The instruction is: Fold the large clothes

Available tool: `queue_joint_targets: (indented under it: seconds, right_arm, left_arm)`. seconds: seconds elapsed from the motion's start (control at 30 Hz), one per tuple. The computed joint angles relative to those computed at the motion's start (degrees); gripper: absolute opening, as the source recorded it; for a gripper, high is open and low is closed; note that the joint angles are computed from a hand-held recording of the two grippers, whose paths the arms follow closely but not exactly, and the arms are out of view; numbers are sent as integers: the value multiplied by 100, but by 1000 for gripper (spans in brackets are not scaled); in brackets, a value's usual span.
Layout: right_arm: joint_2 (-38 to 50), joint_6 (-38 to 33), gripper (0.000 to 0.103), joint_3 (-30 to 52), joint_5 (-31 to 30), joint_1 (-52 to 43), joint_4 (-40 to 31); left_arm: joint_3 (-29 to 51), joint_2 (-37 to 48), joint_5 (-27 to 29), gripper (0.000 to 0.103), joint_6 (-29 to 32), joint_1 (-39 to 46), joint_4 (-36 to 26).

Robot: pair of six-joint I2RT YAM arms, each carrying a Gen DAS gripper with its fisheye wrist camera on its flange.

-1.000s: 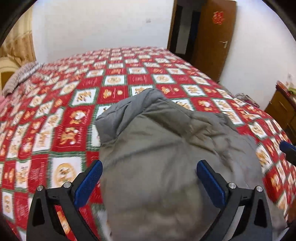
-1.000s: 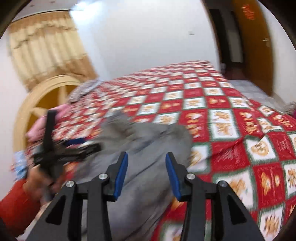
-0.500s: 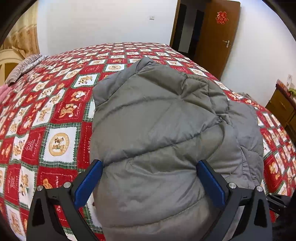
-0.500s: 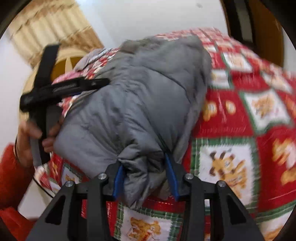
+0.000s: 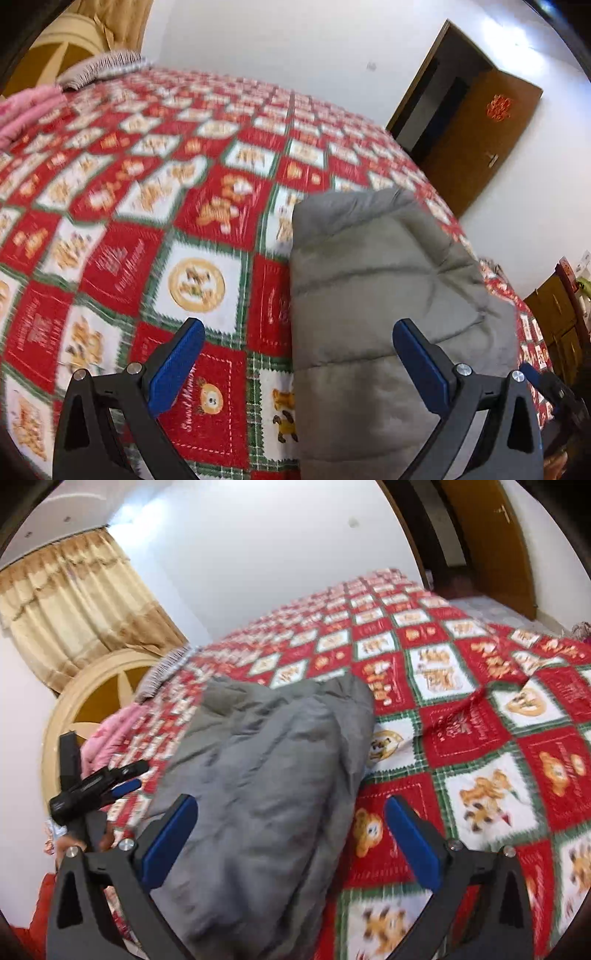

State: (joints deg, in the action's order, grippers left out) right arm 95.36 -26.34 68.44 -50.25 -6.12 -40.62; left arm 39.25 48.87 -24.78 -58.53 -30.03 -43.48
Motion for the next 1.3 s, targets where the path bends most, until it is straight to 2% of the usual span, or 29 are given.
queue_joint_targets:
  seconds: [0.17, 0.27, 0.37, 0.43, 0.5, 0.77, 0.9, 1.07, 1.17, 1.23, 1.3]
  right_arm:
    - [684, 394, 103, 183, 235, 319, 458]
    - [942, 425, 103, 206, 108, 368, 486]
    - [1148, 345, 103, 239, -186, 331, 268]
    - [1194, 415, 103, 159, -313, 333, 399]
    - [1109, 358, 103, 35, -322, 328, 541]
    - [757, 367, 103, -512, -233, 377, 1137]
    - [765, 424, 103, -477, -139, 436, 1145]
    - [662, 354, 102, -69, 102, 397, 564]
    - [257, 661, 101, -13, 269, 251, 931]
    - [176, 950, 99, 399, 300, 248, 909]
    - [293, 1230, 87, 1108, 440, 437, 567]
  left_arm:
    - [-522, -2, 572, 102, 238, 243, 1082]
    - [-620, 181, 900, 102, 505, 373, 1552]
    - [-779, 287, 1259, 102, 598, 551, 1932]
    - [-888, 307, 1524, 102, 570, 736, 2113]
    - [-901, 362, 1656, 102, 578, 850, 2100]
    - [-930, 502, 1524, 102, 603, 753, 2176]
    - [-957, 495, 1539, 102, 658, 800, 2184]
    - [-824, 489, 1316, 102, 574, 650, 1895]
    - [-645, 608, 970, 102, 526, 424, 1651]
    - [-496, 735, 679, 102, 417, 219, 1451]
    - [-303, 922, 395, 102, 339, 40, 1241]
